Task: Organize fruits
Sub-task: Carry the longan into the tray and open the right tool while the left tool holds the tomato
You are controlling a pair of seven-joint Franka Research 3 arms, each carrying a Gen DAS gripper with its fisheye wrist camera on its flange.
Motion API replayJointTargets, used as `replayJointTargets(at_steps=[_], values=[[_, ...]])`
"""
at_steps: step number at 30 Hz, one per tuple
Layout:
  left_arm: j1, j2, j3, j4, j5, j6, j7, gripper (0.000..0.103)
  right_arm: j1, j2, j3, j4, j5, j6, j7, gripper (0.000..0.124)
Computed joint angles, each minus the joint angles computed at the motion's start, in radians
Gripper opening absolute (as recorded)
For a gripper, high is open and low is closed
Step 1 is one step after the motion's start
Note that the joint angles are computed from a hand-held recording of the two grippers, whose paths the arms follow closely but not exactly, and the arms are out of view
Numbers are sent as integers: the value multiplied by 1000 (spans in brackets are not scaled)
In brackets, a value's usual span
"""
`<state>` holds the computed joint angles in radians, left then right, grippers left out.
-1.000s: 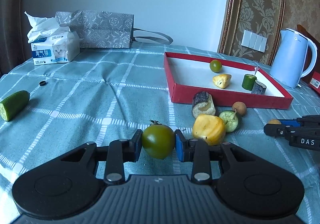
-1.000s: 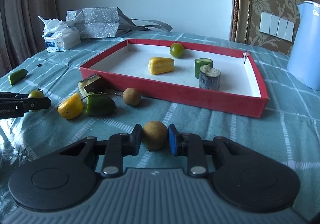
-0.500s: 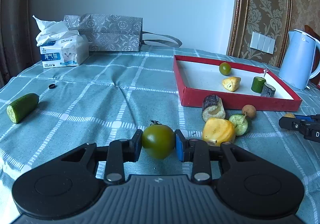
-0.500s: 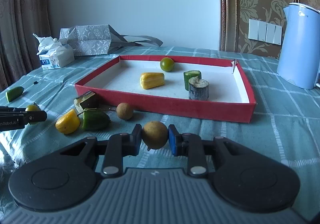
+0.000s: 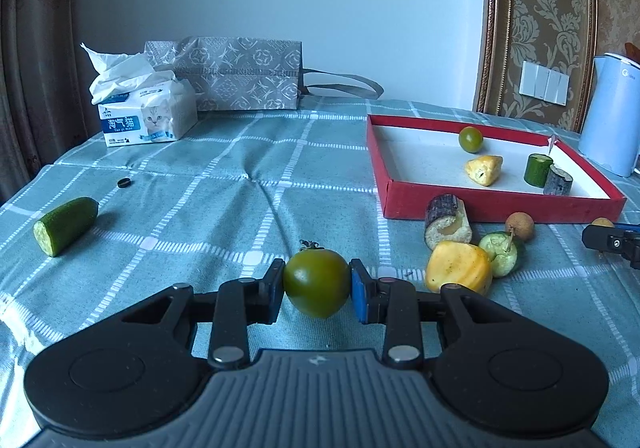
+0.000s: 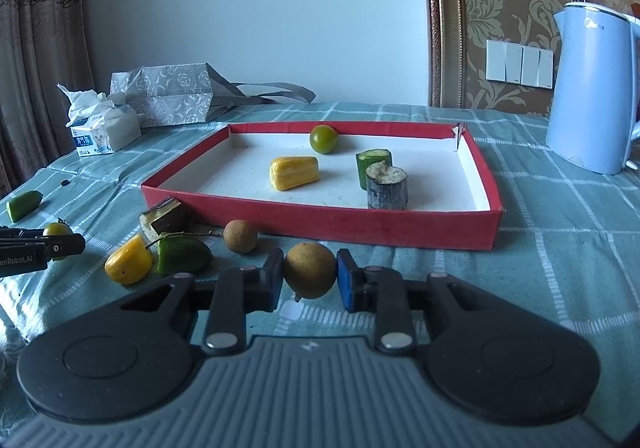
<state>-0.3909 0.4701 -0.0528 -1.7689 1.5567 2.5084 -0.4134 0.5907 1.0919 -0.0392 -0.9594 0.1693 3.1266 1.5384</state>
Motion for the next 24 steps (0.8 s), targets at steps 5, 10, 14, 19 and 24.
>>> replayJointTargets(at_steps=[5,10,14,19,24], values=[[-28,7,6,12,5,-75,-1,33,8,14,-15,21,-2,-1,10,27],[-60,28,-2,43,-1,-178,70,33,3,31,-3,54,-12,-8,2,27],[-74,41,0,64,-25,-219,113,33,-17,22,46,41,-9,16,-35,27],[-77,38,4,59,-20,-218,102,33,-22,19,65,34,8,25,-62,27],[-69,37,4,59,-3,-179,101,33,-20,9,63,16,25,35,-70,27]])
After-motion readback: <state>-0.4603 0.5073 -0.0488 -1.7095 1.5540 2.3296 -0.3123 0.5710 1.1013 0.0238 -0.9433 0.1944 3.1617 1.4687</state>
